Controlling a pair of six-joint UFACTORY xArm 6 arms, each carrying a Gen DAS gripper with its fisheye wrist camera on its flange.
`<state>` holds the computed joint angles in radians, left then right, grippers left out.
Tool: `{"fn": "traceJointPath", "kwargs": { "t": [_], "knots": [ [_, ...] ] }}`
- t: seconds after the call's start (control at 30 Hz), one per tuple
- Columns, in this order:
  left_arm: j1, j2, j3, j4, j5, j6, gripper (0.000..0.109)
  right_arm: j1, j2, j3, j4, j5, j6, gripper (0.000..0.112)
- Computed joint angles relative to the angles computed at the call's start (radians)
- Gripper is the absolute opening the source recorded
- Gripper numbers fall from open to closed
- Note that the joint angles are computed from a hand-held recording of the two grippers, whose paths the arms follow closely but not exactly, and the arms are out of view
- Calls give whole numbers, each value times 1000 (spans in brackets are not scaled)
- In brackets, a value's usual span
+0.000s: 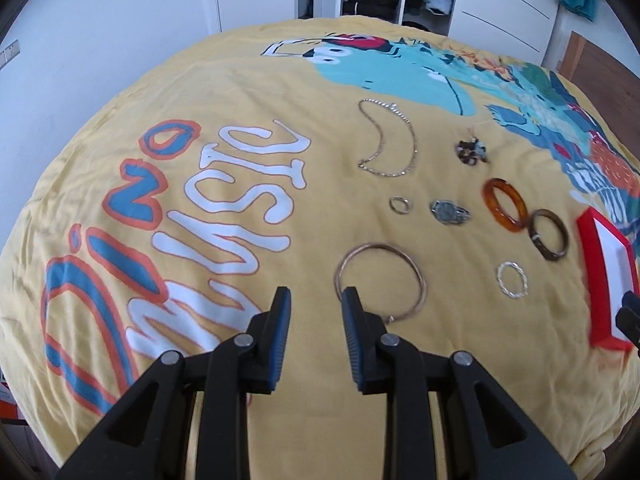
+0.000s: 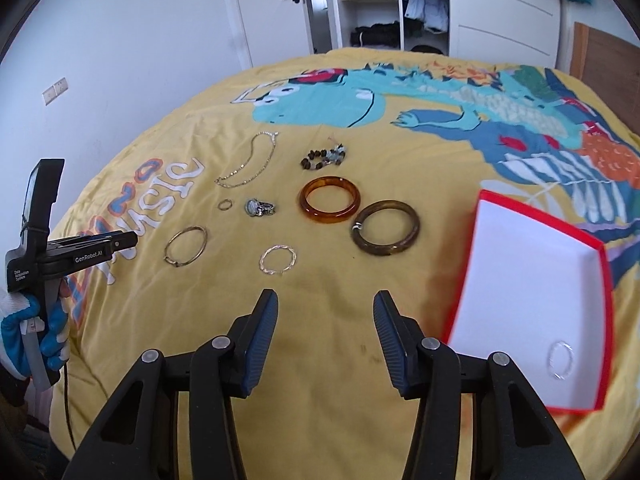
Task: Organize jewelry
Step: 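Grasp the gold bangle with the left tool while the right tool grasps the amber bangle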
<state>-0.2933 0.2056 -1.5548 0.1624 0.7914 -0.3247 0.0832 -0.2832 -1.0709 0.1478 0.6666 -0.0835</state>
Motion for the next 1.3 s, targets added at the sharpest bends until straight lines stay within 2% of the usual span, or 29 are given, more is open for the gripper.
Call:
{"fn": "traceJointPath", "kwargs": {
  "t": [0.17,0.43,0.67,0.93,1.07,1.3],
  "knots": [
    [8,50,-32,5,-21,-7,25,8,109,-70,41,-23,-31,41],
    [31,92,-32,-98,-72,59,25,30,293,-230,79,-51,-65,34],
    [32,159,-85,-150,-53,131,25,41,435,-356,89,-52,-87,31],
    [27,260,-207,-147,-16,202,24,39,588,-504,79,-31,-100,29],
    [20,307,-262,-106,-28,192,20,36,641,-557,90,-13,-108,28],
    [19,331,-276,-65,-77,161,10,43,704,-631,98,19,-151,15]
  ]
}}
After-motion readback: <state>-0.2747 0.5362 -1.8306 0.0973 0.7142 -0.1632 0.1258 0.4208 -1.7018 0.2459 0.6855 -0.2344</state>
